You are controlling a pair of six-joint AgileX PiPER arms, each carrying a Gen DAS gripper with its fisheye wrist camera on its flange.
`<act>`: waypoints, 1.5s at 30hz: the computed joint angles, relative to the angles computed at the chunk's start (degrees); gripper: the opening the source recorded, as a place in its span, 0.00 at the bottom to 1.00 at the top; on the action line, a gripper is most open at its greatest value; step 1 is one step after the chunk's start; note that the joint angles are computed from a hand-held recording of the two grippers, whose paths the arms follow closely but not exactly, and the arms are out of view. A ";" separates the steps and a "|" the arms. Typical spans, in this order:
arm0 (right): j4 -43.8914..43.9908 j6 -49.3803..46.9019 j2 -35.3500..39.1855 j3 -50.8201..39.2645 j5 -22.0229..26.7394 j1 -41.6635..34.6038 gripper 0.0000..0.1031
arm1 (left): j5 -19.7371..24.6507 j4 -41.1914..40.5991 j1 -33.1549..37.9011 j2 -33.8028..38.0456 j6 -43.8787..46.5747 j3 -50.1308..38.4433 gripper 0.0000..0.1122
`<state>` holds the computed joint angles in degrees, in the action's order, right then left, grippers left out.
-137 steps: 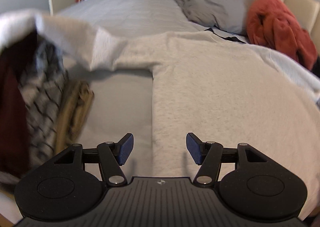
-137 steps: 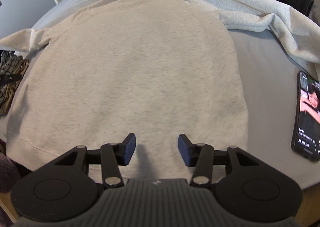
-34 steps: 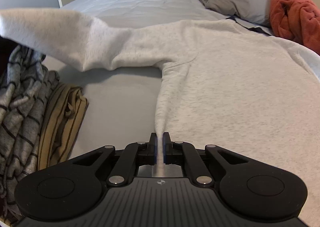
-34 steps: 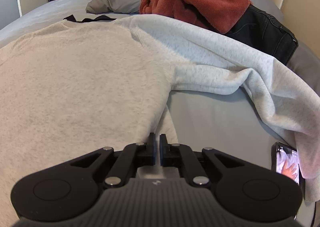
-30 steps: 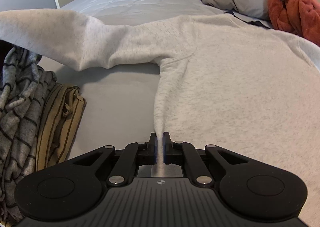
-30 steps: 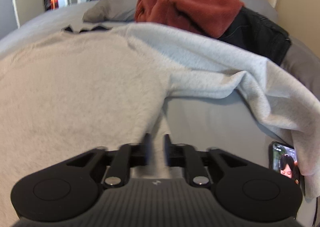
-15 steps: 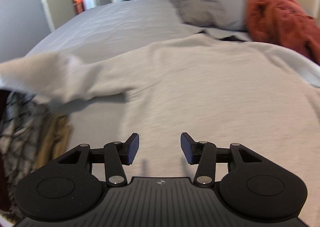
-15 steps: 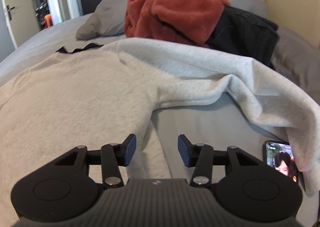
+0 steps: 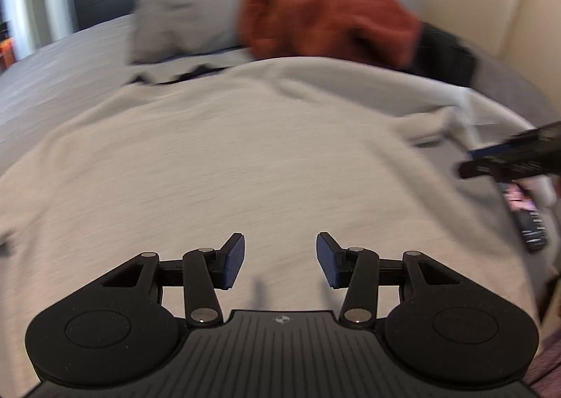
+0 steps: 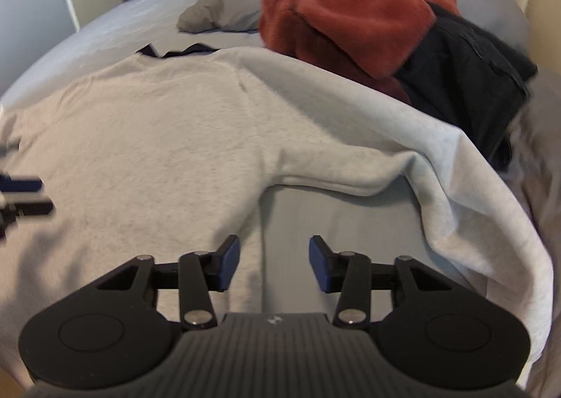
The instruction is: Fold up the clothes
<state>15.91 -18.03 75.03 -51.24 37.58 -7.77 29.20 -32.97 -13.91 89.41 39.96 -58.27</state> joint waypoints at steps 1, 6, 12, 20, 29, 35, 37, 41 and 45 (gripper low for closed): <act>2.75 -2.17 0.38 0.21 0.00 -1.66 0.42 | -0.78 -0.31 -2.06 0.95 -1.18 -0.48 0.39; 12.39 -12.54 2.02 3.21 -2.07 -4.43 0.41 | -4.59 5.97 -11.51 7.23 -10.26 -4.81 0.39; 23.91 -25.64 5.62 5.64 -4.67 -4.76 0.42 | -5.59 12.09 -15.61 14.24 -16.88 -10.05 0.39; 29.08 -32.61 8.66 6.32 -6.31 -3.58 0.40 | -6.48 12.63 -15.71 17.48 -20.55 -10.39 0.31; 17.76 -21.05 6.80 5.93 -9.25 -0.71 0.02 | -5.11 15.63 -16.09 17.58 -24.26 -11.65 0.31; 16.96 -18.37 8.05 4.95 -8.15 -3.16 0.02 | -5.17 13.73 -15.45 17.38 -22.05 -11.30 0.31; 16.30 -17.71 8.25 4.59 -7.71 -2.94 0.02 | -4.51 13.97 -14.86 17.12 -20.87 -11.26 0.29; 12.50 -13.36 8.28 4.92 -8.97 -0.70 0.02 | -3.45 21.12 -14.22 16.72 -23.78 -11.03 0.02; 6.29 -7.77 7.97 5.58 -11.28 2.19 0.03 | -4.04 22.76 -13.82 15.67 -24.55 -9.78 0.00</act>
